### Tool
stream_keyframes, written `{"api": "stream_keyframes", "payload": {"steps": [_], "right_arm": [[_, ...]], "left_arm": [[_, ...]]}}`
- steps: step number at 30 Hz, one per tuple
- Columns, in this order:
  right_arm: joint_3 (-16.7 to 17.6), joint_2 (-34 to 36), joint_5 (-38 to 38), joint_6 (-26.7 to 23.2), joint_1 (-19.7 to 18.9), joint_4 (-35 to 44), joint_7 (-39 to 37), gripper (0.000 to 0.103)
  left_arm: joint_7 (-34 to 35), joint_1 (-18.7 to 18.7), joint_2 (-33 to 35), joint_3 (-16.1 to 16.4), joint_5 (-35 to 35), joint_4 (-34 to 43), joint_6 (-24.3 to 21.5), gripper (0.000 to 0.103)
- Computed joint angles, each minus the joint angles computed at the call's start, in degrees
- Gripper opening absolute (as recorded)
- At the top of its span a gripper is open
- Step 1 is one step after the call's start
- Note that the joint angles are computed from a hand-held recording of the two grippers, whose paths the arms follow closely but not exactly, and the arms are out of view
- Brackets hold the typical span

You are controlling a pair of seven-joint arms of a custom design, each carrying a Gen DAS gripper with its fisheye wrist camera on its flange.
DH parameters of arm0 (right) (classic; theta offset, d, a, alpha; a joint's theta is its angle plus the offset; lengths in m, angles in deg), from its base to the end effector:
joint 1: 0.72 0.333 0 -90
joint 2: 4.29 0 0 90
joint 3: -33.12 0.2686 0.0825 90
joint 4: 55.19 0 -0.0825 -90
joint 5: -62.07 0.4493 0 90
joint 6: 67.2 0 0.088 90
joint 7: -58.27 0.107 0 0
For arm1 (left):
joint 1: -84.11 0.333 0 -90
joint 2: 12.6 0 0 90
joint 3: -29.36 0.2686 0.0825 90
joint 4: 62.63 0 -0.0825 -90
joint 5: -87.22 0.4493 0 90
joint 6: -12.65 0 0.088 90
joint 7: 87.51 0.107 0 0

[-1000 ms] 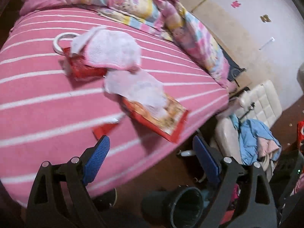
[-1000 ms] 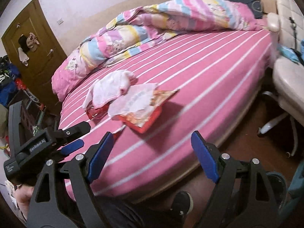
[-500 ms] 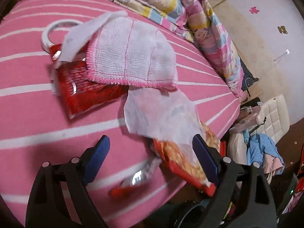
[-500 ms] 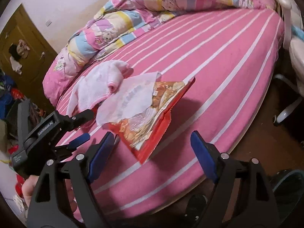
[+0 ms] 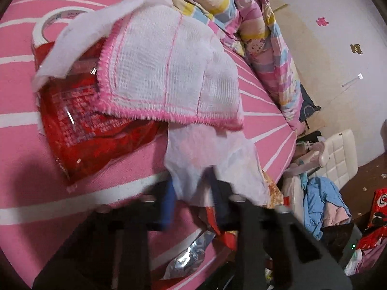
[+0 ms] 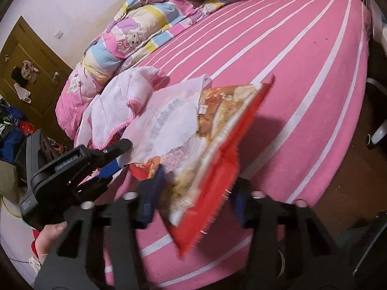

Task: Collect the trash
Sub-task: 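Grasp the white tissue with the left tool while the right tool grasps the red-and-gold wrapper, then carry the tissue and wrapper off the bed over the trash bin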

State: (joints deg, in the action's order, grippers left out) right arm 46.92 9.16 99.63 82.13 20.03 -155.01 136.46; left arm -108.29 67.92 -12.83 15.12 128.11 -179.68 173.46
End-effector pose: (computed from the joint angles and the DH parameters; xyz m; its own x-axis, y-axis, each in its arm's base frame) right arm 0.6059 0.3889 0.4384 0.4135 -0.7542 -0.5100 -0.8490 -0.1171 -0.5152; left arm 0.5462 -0.3574 0.4464 0.4293 -0.6123 0.6639 -0.5187 -0.7689 -0.3737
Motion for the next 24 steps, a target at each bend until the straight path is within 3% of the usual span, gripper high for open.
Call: {"api": "stream_keyframes", "payload": {"steps": [1,11,12,24], "right_arm": [[0.0,-0.2,0.0,0.2,0.0,-0.3,-0.1,0.028],[-0.9,-4.3,0.2,4.1,0.4,-4.4,-0.7,0.016],[-1.1,-5.1,-0.2,4.7,0.6,-5.2,-0.5,0.008],[-3.0,-10.5,1.0,6.9,1.8,-9.5,-2.0,0.006]], "left_arm": [[0.2,-0.1,0.0,-0.1,0.1,0.1,-0.3,0.006],[-2.9,-0.8,-2.3,-0.9,1.9,-0.6,-0.3,0.005],[-3.5,-0.9,-2.7,-1.0,2.3,-0.7,-0.8,0.005],[-4.8,-1.8,-4.6,-2.4,5.9,0.6,-3.0,0.0]]}}
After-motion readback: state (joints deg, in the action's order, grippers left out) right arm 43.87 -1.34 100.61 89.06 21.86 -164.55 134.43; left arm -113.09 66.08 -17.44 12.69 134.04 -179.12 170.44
